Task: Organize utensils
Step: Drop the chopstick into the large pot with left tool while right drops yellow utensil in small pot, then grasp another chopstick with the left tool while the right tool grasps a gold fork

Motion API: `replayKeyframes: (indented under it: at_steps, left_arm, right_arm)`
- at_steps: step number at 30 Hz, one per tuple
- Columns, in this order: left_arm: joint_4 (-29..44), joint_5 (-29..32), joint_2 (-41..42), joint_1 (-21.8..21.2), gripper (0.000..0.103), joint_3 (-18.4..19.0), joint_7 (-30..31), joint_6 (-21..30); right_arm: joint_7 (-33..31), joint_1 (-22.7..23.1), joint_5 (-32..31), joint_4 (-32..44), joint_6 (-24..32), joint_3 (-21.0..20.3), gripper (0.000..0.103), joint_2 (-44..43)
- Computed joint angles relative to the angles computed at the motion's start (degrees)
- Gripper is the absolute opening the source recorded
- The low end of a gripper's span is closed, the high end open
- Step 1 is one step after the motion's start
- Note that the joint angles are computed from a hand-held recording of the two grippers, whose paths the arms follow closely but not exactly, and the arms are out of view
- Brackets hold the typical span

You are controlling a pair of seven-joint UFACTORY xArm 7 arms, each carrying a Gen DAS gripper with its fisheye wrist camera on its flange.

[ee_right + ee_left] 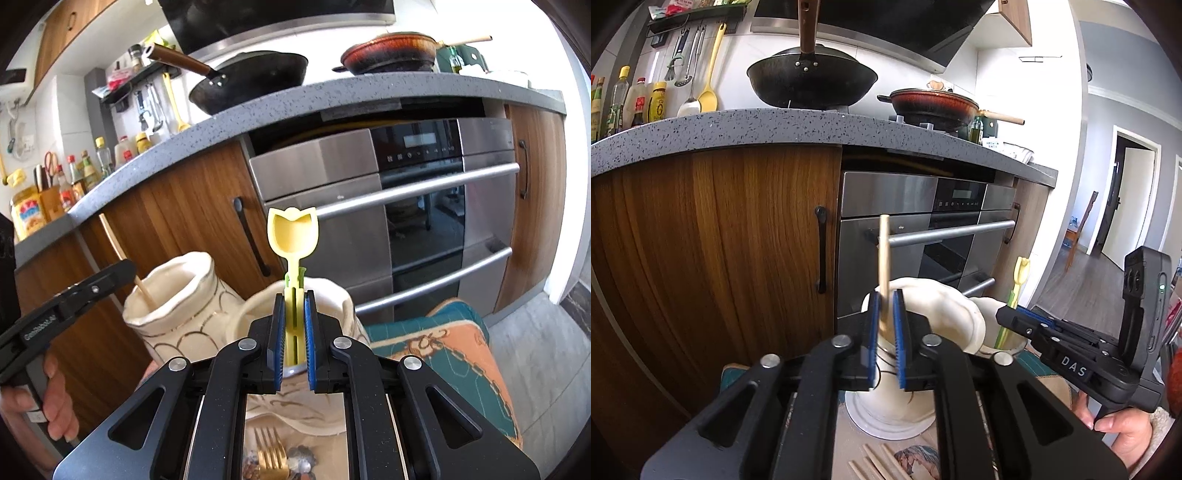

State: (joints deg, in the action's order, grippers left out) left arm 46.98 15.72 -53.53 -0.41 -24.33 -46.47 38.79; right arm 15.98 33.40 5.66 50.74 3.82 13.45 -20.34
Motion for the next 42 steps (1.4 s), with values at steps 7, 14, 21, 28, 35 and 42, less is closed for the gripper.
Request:
replayKeyframes:
  at_steps: [7, 14, 21, 28, 35, 42]
  left_arm:
    - [2.10, 1.47, -2.02, 1.04, 0.057, -1.24, 0.94, 4.43]
    - [1.37, 0.44, -6.36, 0.09, 0.091, -1.35, 1.02, 9.14]
    - [-0.56, -2.03, -10.89, -1.84, 0.097, -1.75, 0.77, 15.79]
    - [-3.33, -4.46, -13.13, -5.35, 0.097, -3.35, 1.61, 24.38]
    - [-6.13, -6.69, -13.59, -8.61, 0.097, -4.57, -0.60, 28.76]
    - [-5.78, -7.30, -10.26, -10.75, 0.097, -5.44, -2.51, 30.57]
  right_arm:
    - [1.68, -1.49, -0.24, -1.54, 0.65, 0.67, 0.043, -3.75]
    - [2.40, -2.12, -1.49, -5.58, 2.08, 0.89, 0.083, -10.69]
    - [4.16, -5.97, -4.96, -10.23, 5.55, 4.49, 0.097, -18.11]
    - [4.76, -8.52, -9.09, -15.04, 9.43, 7.53, 0.098, -24.89]
    - [5.34, -7.93, -10.29, -17.92, 13.49, 7.66, 0.098, -27.67]
    - [2.47, -2.67, -8.07, -17.88, 18.13, 5.30, 0.098, -26.16]
